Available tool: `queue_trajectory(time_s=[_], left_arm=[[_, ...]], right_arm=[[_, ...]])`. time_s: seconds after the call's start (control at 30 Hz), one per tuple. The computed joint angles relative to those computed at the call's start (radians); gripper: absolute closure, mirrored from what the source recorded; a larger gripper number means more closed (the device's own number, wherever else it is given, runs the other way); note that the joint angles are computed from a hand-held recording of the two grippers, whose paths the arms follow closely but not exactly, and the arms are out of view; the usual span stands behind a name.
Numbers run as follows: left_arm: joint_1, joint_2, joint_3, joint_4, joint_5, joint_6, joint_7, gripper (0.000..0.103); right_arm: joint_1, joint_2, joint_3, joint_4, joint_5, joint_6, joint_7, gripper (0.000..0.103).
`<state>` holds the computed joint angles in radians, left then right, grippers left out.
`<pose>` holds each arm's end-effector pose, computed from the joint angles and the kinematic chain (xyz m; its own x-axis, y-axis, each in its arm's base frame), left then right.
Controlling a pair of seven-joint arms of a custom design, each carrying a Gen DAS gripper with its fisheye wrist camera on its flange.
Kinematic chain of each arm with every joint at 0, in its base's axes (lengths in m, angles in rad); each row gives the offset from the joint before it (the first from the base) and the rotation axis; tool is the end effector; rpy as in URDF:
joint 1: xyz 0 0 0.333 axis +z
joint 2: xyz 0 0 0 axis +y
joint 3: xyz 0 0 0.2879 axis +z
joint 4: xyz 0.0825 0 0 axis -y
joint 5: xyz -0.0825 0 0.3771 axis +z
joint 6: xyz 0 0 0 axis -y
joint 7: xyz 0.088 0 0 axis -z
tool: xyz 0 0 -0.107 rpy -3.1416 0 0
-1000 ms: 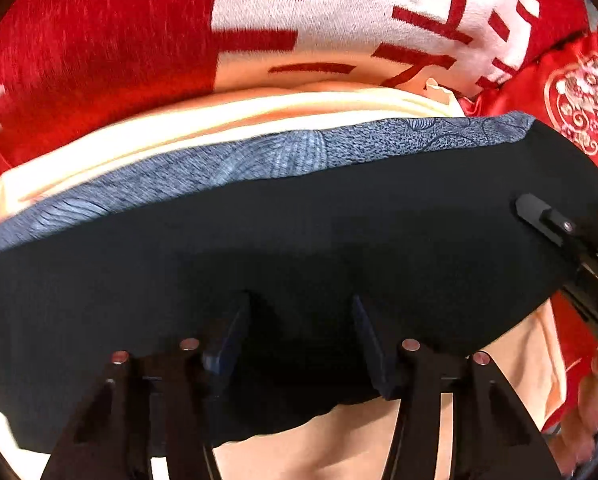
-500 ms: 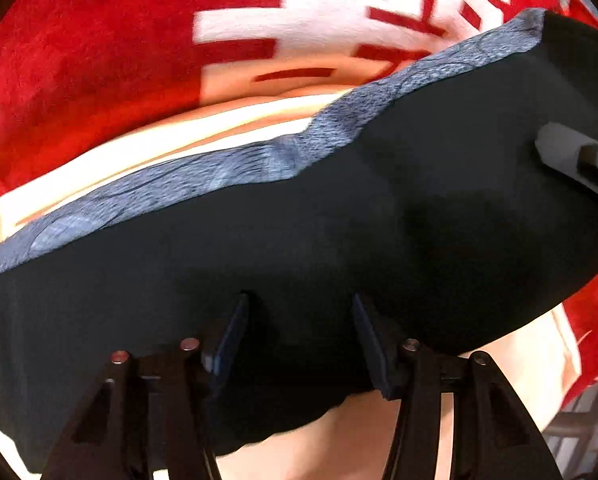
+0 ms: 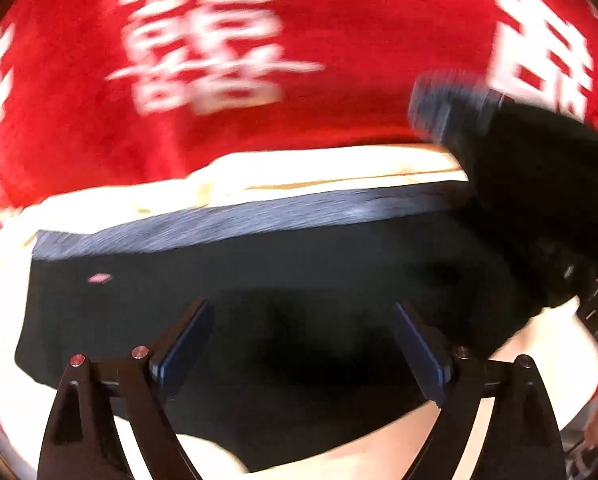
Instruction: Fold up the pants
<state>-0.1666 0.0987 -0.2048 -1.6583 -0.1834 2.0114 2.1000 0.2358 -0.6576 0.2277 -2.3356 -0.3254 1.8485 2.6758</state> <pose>0.5645 -0.2263 0.5436 -0.7489 -0.6609 0.0481 -0.6398 0.7023 -0.3119 0.3459 0.1606 0.5631 -0.5882 -0.8043 0.0842 -0.7405 0.4938 -0.4558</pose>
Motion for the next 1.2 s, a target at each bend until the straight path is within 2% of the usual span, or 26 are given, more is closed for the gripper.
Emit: queue_trajectory(time_s=[0.17, 0.27, 0.4, 0.53, 0.73, 0.87, 0.93, 1.03, 1.07, 1.1, 1.13, 1.2], left_arm=[[0.039, 0.046, 0.032, 0.041, 0.048, 0.015, -0.024, 0.012], [0.061, 0.066, 0.039, 0.061, 0.058, 0.004, -0.01, 0.012], [0.076, 0.09, 0.036, 0.106, 0.048, -0.032, -0.008, 0.012], [0.08, 0.1, 0.019, 0.173, -0.004, -0.114, 0.024, 0.012], [0.055, 0.151, -0.024, 0.29, -0.138, -0.341, 0.083, 0.012], [0.033, 0.158, -0.037, 0.309, -0.185, -0.401, 0.061, 0.012], [0.02, 0.205, -0.042, 0.35, -0.199, -0.419, 0.035, 0.012], [0.003, 0.243, -0.044, 0.39, -0.175, -0.467, 0.0, 0.013], [-0.001, 0.246, -0.044, 0.392, -0.165, -0.477, -0.008, 0.018], [-0.011, 0.254, -0.045, 0.393, -0.149, -0.487, -0.021, 0.033], [-0.017, 0.264, -0.044, 0.405, -0.136, -0.5, -0.033, 0.04], [-0.024, 0.287, -0.046, 0.43, -0.126, -0.53, -0.059, 0.073]], right_arm=[[0.04, 0.22, 0.055, 0.116, -0.037, -0.091, 0.004, 0.072], [0.079, 0.304, 0.064, 0.188, -0.082, -0.158, 0.006, 0.051], [0.149, 0.342, 0.045, 0.233, -0.081, -0.173, -0.052, 0.049], [0.185, 0.226, 0.02, 0.168, -0.011, -0.105, -0.047, 0.049], [0.135, -0.024, 0.002, 0.025, 0.073, -0.135, 0.055, 0.049], [0.093, -0.142, -0.007, -0.055, 0.125, -0.142, 0.097, 0.049], [0.08, -0.188, -0.002, -0.085, 0.148, -0.138, 0.118, 0.049], [0.071, -0.227, 0.0, -0.12, 0.178, -0.122, 0.13, 0.049], [0.069, -0.234, -0.003, -0.133, 0.185, -0.112, 0.128, 0.049], [0.068, -0.241, -0.003, -0.141, 0.196, -0.107, 0.131, 0.049], [0.067, -0.252, -0.002, -0.151, 0.205, -0.101, 0.136, 0.049], [0.063, -0.267, -0.002, -0.163, 0.212, -0.094, 0.134, 0.05]])
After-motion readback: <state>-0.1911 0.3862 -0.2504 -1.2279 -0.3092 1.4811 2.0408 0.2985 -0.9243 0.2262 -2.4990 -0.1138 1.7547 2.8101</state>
